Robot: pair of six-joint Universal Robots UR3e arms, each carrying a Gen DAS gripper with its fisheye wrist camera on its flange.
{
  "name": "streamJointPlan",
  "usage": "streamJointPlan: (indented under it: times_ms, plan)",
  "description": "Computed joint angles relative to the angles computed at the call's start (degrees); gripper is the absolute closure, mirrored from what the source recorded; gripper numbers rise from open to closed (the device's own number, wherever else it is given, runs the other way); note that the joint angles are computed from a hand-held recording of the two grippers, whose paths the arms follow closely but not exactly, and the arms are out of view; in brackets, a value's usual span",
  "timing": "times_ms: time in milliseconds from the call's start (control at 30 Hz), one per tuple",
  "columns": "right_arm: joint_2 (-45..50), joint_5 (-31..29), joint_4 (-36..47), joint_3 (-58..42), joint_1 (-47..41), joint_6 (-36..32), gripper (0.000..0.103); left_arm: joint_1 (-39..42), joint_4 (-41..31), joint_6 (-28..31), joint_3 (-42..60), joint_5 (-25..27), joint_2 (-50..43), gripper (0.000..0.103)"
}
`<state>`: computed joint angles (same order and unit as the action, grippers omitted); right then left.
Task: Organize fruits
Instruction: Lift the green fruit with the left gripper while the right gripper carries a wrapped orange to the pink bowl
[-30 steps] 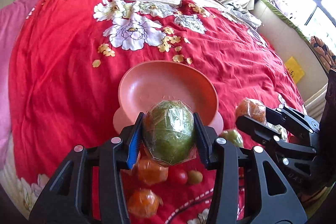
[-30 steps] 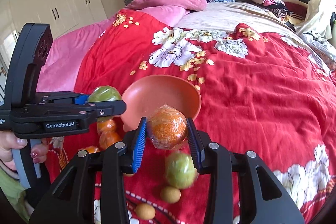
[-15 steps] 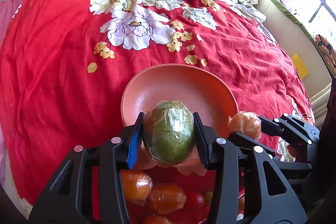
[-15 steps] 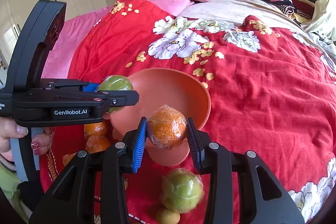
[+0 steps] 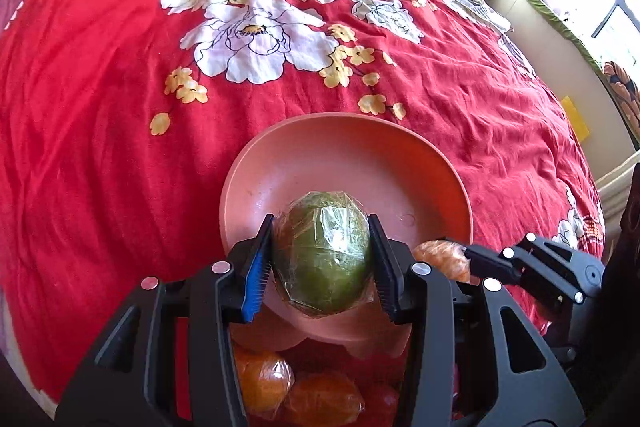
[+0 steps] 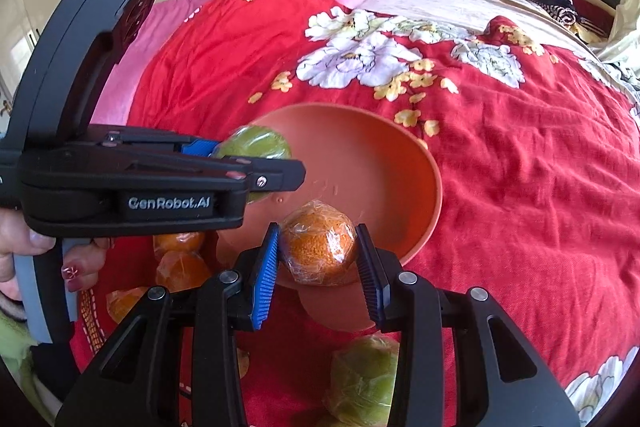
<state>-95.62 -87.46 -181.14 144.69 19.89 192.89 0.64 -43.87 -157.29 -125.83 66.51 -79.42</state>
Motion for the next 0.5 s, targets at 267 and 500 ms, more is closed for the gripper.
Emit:
streamJointPlan:
  times_ms: [267,500]
  plan:
    - [0.11,-1.37,-0.85,0.37,1.34,1.51,0.059,-1.82,2.11,-1.44,1.54,0.49,-3.78,0.067]
    - [-5.89,-1.63,0.94,2.69,1.29,2.78,0.045,-2.43,2.47,-2.2,2.23,1.05,-5.25,0.067]
